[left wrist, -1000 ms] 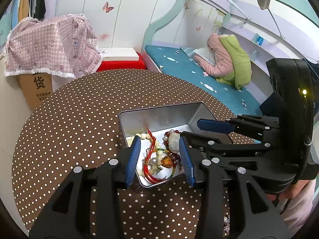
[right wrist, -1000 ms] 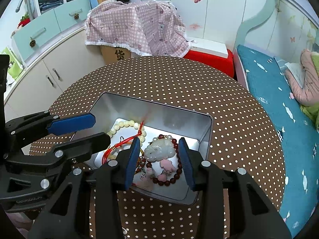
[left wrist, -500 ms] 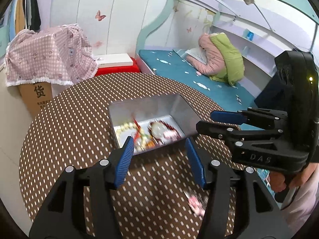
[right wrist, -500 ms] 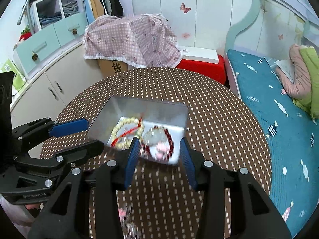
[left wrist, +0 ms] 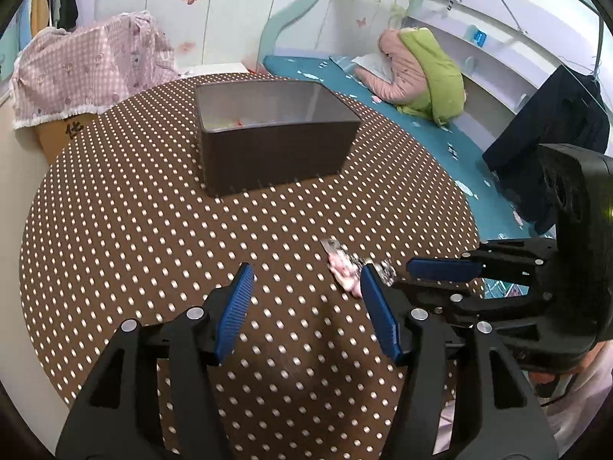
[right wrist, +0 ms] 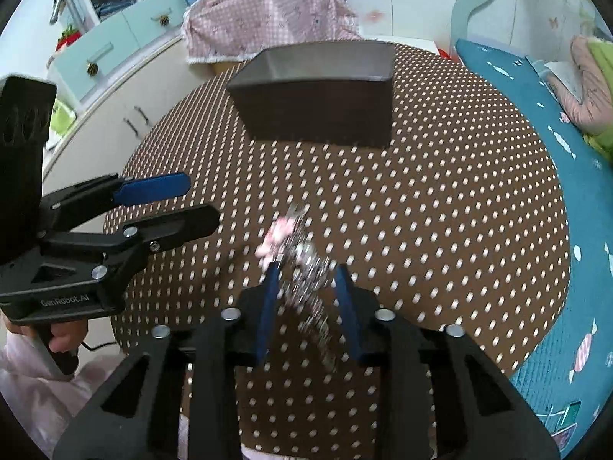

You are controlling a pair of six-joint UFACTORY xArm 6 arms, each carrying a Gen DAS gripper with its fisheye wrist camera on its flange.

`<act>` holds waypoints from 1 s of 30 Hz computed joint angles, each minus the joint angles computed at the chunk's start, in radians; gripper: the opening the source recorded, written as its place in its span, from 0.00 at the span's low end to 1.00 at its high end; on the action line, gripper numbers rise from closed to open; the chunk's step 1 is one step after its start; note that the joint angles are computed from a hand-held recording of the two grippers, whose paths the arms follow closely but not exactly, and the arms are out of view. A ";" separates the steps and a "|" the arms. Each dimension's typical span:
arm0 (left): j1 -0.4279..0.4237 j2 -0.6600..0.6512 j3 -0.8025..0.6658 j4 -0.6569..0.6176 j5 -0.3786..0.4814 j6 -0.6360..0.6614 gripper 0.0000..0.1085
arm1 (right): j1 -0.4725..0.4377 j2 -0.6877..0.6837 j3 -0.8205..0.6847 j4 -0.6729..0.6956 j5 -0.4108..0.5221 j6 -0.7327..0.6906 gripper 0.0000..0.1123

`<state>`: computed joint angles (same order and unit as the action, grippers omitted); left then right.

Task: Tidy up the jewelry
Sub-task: 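Grasp the silver chain with the right tool while left tool grasps pink charm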

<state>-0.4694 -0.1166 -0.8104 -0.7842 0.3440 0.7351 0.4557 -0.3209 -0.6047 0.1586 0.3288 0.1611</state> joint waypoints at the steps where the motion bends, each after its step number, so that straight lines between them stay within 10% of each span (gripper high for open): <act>1: -0.004 -0.006 0.008 0.001 -0.002 -0.001 0.55 | 0.005 -0.001 0.003 -0.027 -0.001 0.020 0.23; 7: -0.023 -0.023 0.036 0.013 -0.015 -0.008 0.55 | 0.013 0.025 0.013 -0.210 -0.020 0.144 0.11; 22: -0.050 0.028 0.003 0.010 0.011 0.003 0.55 | -0.043 -0.048 0.059 0.122 -0.069 -0.079 0.00; 28: -0.049 0.043 -0.007 0.052 0.007 -0.046 0.55 | -0.016 -0.041 0.063 0.126 -0.052 -0.122 0.09; 30: -0.046 0.043 -0.007 0.057 0.007 -0.052 0.55 | -0.005 -0.031 0.068 0.110 -0.056 -0.108 0.27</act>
<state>-0.5157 -0.0733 -0.8170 -0.7276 0.3508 0.6830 0.4512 -0.3517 -0.5368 0.2688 0.2728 0.0531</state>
